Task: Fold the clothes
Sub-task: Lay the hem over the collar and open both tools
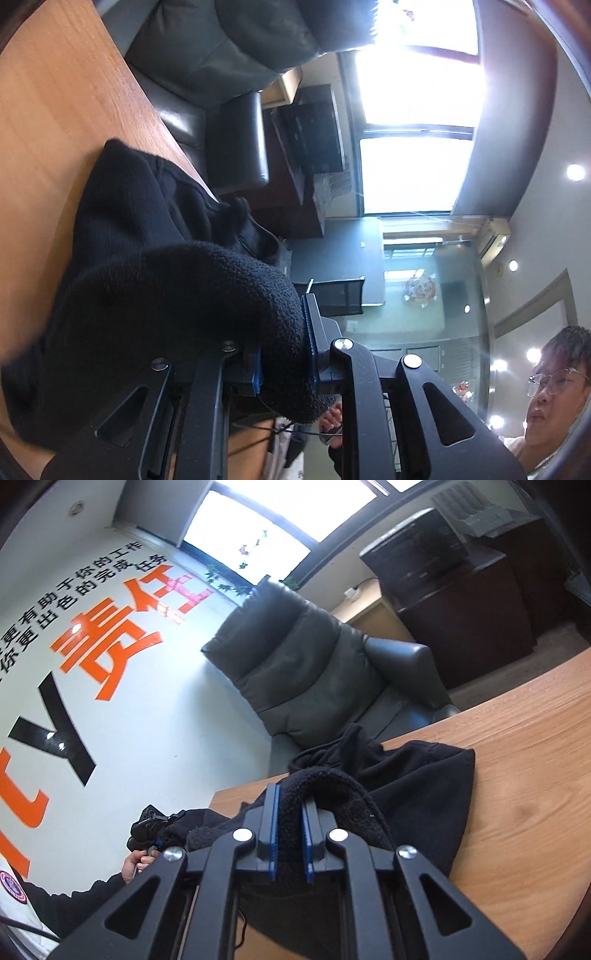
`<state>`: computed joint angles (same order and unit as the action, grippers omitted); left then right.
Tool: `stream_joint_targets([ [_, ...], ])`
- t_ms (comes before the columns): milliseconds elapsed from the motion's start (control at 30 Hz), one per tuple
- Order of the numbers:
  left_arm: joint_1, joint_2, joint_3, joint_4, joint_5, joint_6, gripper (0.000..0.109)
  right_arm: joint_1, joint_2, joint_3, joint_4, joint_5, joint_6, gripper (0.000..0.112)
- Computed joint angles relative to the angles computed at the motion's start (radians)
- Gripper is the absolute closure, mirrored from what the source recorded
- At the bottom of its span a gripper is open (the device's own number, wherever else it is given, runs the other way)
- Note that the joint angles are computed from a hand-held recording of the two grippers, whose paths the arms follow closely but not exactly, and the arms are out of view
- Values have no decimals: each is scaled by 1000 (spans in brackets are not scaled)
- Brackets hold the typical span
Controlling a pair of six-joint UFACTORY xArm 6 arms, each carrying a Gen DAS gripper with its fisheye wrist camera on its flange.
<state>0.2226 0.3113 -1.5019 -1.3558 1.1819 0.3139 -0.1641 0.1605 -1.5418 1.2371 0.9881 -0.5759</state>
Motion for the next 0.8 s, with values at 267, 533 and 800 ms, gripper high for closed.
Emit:
stream_joint_targets([
  [267,24,255,-273,100,117,-20,85,33,175,-92,-110,-114,59,43],
  [533,66,150,-290,123,-53,53,6,40,110,-150,-300,-209,-49,17],
  [800,-23,341,-566,352,210,145,6,156,230,-240,-575,45,-148,19],
])
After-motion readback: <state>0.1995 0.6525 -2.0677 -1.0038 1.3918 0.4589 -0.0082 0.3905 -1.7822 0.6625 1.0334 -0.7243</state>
